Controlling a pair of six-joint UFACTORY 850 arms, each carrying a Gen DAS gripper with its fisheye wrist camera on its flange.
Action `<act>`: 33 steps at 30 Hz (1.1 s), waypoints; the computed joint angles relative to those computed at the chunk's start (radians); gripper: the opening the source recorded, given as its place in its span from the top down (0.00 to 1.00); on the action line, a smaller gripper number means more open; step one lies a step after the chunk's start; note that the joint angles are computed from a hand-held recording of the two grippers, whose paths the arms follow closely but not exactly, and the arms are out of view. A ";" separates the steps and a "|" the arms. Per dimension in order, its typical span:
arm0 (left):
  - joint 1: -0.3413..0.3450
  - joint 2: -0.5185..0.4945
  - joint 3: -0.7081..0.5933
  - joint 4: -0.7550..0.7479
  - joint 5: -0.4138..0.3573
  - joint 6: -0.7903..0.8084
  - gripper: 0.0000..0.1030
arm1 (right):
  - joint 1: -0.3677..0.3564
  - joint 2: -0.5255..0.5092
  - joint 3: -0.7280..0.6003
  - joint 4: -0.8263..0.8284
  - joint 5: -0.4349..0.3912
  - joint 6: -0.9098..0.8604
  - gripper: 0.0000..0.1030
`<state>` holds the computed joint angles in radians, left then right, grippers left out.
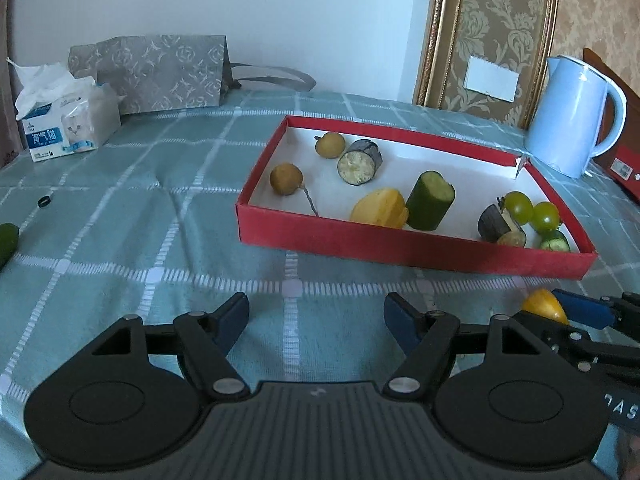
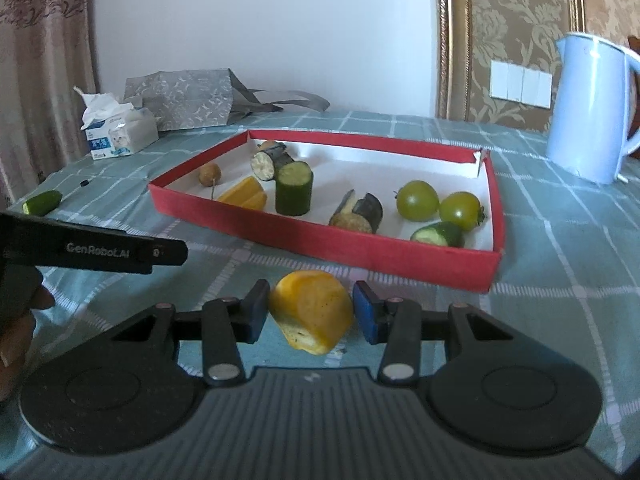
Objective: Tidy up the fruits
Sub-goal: 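Carry the yellow pepper chunk into the tray and open the right gripper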
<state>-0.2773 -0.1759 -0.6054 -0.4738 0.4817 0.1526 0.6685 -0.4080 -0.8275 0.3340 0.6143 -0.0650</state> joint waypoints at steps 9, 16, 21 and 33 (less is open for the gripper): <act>-0.052 -0.028 -0.016 -0.177 0.045 0.204 0.22 | -0.015 0.004 -0.043 0.079 -0.004 -0.074 0.58; -0.046 -0.034 -0.022 -0.175 0.041 0.192 0.17 | -0.038 -0.049 -0.171 0.181 -0.010 -0.217 0.58; -0.043 -0.036 -0.025 -0.170 0.038 0.186 0.16 | -0.055 -0.147 -0.317 0.310 -0.066 -0.356 0.58; -0.045 -0.046 -0.038 -0.199 0.034 0.211 0.09 | -0.072 -0.275 -0.492 0.486 -0.174 -0.537 0.58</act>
